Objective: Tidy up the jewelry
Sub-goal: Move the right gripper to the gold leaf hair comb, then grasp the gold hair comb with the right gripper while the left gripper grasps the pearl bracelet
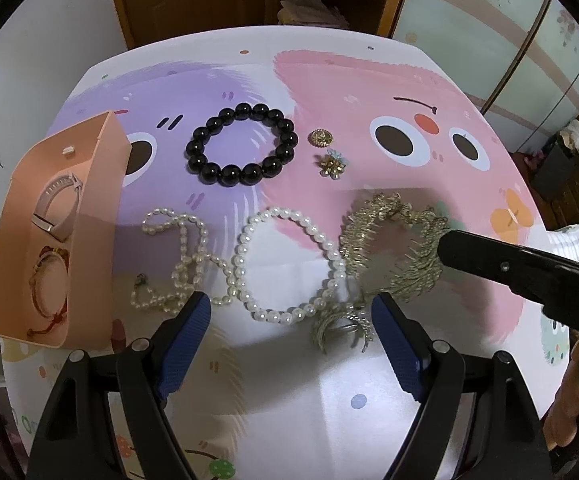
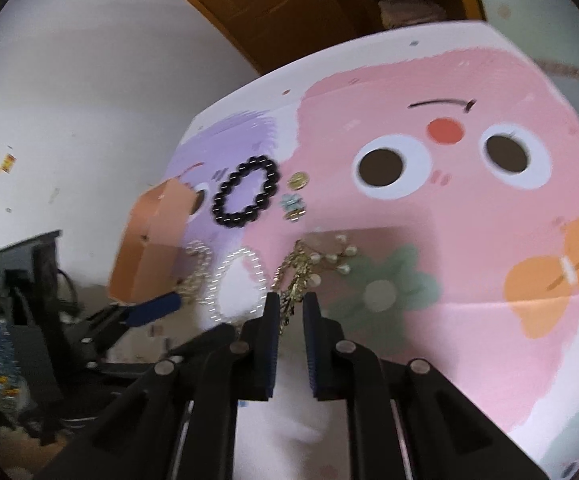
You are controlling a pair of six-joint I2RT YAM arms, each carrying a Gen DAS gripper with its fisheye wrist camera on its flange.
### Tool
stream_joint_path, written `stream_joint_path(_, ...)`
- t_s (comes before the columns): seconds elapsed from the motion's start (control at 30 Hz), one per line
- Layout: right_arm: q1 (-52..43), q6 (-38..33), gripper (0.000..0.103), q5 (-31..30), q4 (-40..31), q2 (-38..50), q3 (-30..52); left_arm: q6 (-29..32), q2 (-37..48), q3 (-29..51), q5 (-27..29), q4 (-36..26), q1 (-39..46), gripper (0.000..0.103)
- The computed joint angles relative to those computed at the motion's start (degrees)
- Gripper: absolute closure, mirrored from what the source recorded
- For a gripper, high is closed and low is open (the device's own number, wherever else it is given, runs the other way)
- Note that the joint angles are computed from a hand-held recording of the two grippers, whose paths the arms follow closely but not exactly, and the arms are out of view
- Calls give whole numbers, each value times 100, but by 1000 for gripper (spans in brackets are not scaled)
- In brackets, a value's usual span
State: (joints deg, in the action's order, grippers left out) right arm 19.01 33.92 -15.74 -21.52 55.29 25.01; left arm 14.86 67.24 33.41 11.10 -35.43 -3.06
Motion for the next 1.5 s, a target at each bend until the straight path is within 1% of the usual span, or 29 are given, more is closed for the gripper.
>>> stream_joint_path(0.13, -188, 114, 91, -636, 477, 179, -173, 2, 141, -17, 2, 37, 10, 22)
stream_joint_path(0.23, -370, 187, 88, -1072, 829, 332, -326, 6, 277, -17, 52, 86, 45, 22)
stream_joint_path(0.33, -559, 376, 88, -1646, 1423, 649, -535, 9, 390, -3, 121, 120, 83, 22)
stream_joint_path(0.37, -566, 432, 88, -1708, 1559, 729, -567, 4, 400, -3, 107, 132, 86, 22)
stream_joint_path(0.47, -456, 526, 88, -1615, 1887, 922, -605, 9, 376, -9, 93, 146, 92, 22)
stream_joint_path(0.57, -347, 498, 88, -1541, 2050, 1086, -566, 8, 341, -5, 92, 137, 83, 22)
stream_joint_path(0.63, -227, 465, 94, -1370, 2056, 1093, -529, 27, 369, 35, 107, 114, 106, 22)
stream_joint_path(0.7, -175, 474, 97, -1292, 2059, 917, -560, 51, 348, 66, 148, 47, 135, 22)
stream_joint_path(0.83, -68, 341, 98, -905, 1569, 414, -429, 175, 246, 133, 310, -50, 204, 22)
stream_joint_path(0.97, -139, 242, 98, -699, 1140, 46, -311, 246, 146, 239, 511, -228, 204, 23)
stream_joint_path(1.0, -149, 215, 98, -612, 1015, -59, -276, 279, 145, 266, 545, -263, 156, 24)
stream_joint_path(1.07, -164, 175, 98, -505, 834, -232, -228, 308, 247, 345, 524, -294, 21, 33)
stream_joint_path(1.13, -247, 128, 98, -490, 712, -379, -204, 272, 512, 496, 444, -313, -157, 49)
stream_joint_path(1.2, -318, 82, 98, -467, 559, -509, -179, 110, 881, 710, 232, -342, -426, 56)
stream_joint_path(1.3, -512, 9, 98, -561, 418, -676, -207, -69, 1330, 1033, -54, -494, -806, 58)
stream_joint_path(1.37, -666, -28, 98, -655, 351, -776, -242, -111, 1656, 1275, -389, -650, -1123, 59)
stream_joint_path(1.43, -882, -97, 98, -769, 250, -917, -285, -121, 1880, 1468, -641, -772, -1352, 68)
stream_joint_path(1.5, -1121, -176, 98, -911, 143, -1048, -317, -171, 2189, 1776, -832, -1030, -1513, 70)
